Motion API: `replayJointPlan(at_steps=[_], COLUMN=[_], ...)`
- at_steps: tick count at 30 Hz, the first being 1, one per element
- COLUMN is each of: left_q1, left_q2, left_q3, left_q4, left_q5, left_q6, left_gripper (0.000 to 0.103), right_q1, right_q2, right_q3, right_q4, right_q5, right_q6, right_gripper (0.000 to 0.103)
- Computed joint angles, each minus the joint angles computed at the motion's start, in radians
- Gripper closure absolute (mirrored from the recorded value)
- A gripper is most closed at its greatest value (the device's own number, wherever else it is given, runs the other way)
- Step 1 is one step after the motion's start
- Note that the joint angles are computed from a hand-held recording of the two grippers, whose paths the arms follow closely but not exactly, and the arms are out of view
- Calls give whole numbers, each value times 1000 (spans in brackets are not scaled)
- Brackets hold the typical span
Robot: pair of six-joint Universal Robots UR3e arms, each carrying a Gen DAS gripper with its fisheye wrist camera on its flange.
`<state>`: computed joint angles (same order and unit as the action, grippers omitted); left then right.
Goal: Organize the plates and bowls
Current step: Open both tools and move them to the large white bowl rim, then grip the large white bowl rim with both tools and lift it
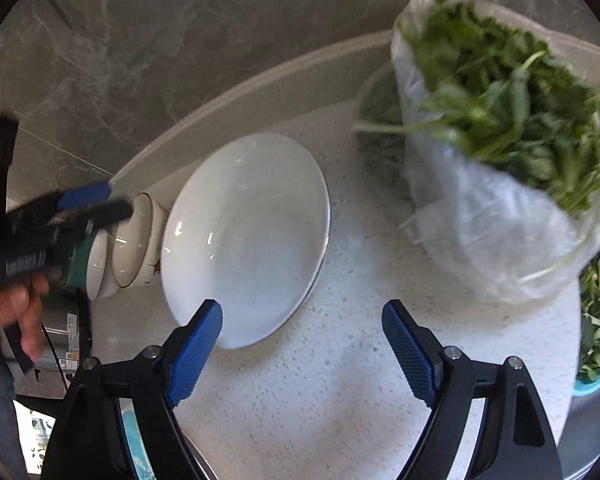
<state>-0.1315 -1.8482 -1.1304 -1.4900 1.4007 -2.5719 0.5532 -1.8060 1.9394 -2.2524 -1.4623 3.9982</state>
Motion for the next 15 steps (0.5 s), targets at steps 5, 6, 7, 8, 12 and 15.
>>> replayJointPlan(at_steps=[5,6,7,8,12,15], left_q1=[-46,-51,-55,-59,-72,-63], left_q2=[-137,-152,-166,-192,-281,-318], left_q3=[95,96,108,134,226,256], left_q4=[-31,-29,-36,-45,-88,-106], left_q5=[44,42,42,44,69,61], left_q6=[28,31,29,33,52,68], left_gripper=[42,47,50,51,63,66], right_q1=[9,15,18,14,-27,-42], right_q2=[92,107,116,137,134,141], right_q3=[-21,-28,-29,-42,-8,0], right_q4=[-56,-63,-74,-83,-113,-114], right_q5=[8,2,2,5,29,47], right_q6=[17,22,27,29,18,11], right_gripper=[19,20,21,25,30,31])
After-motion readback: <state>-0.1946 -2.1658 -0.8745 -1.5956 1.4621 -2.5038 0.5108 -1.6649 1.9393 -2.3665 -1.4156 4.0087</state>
